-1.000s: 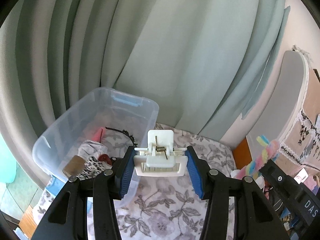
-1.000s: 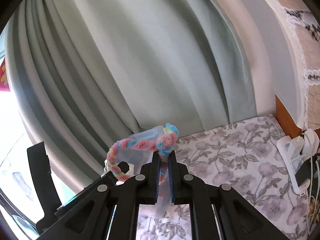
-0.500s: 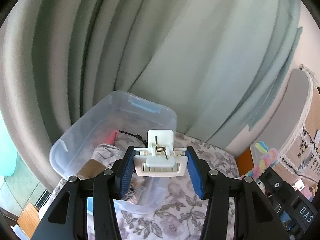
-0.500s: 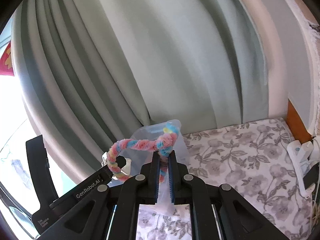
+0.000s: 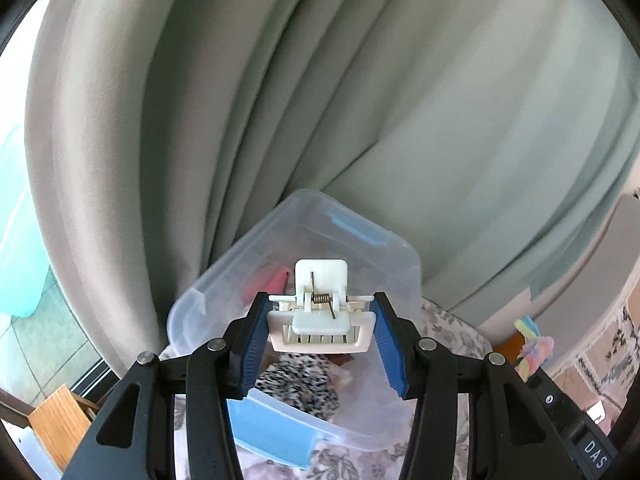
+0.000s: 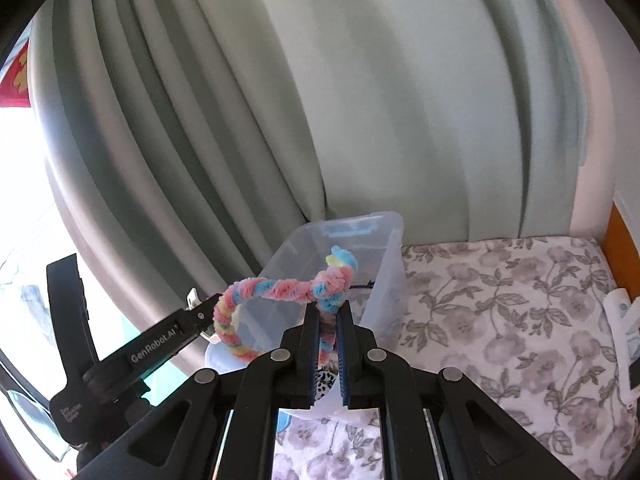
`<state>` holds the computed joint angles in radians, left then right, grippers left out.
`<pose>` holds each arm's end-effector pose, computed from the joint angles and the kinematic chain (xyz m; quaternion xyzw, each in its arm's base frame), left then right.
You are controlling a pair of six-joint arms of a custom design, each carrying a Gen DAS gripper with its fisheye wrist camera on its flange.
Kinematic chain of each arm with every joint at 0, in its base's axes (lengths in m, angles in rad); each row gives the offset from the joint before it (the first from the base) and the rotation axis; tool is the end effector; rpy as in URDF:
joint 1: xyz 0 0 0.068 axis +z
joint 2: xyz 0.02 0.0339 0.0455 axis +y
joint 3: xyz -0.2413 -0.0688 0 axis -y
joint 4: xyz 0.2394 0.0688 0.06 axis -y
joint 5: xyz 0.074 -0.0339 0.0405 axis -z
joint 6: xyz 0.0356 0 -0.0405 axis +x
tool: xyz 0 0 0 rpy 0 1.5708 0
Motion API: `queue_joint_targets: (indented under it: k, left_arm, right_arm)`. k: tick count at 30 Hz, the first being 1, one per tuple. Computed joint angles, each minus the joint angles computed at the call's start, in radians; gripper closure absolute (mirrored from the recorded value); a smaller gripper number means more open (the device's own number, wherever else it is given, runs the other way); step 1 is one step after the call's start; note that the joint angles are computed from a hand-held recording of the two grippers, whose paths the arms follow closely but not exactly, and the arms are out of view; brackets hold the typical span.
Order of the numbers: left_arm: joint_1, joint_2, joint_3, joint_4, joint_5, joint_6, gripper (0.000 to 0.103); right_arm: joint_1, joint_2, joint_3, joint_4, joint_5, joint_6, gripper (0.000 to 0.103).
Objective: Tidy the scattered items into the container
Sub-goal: 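Carry the white clip with the left gripper while the right gripper carries the rope ring over the box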
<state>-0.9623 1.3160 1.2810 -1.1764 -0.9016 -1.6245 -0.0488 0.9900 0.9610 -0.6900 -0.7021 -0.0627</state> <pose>0.1569 -0.1763 0.3086 -0.3615 0.8122 -0.0373 0.4563 0.2057 0.0130 0.3016 -0.1480 0.8541 0.2911 0.4048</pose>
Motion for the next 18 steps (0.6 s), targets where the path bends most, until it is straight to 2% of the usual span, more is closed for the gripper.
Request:
queue_joint_targets:
  k: [6, 18]
  left_arm:
    - [0.034, -0.045, -0.064, 0.043, 0.023, 0.011, 0.051]
    - [0.153, -0.066, -0.164, 0.19, 0.123, 0.14, 0.051]
  right_arm:
    - [0.093, 0.04, 0.0, 0.041, 0.07, 0.031, 0.094]
    - [0.22, 0.17, -0.036, 0.108, 0.164, 0.034, 0.094]
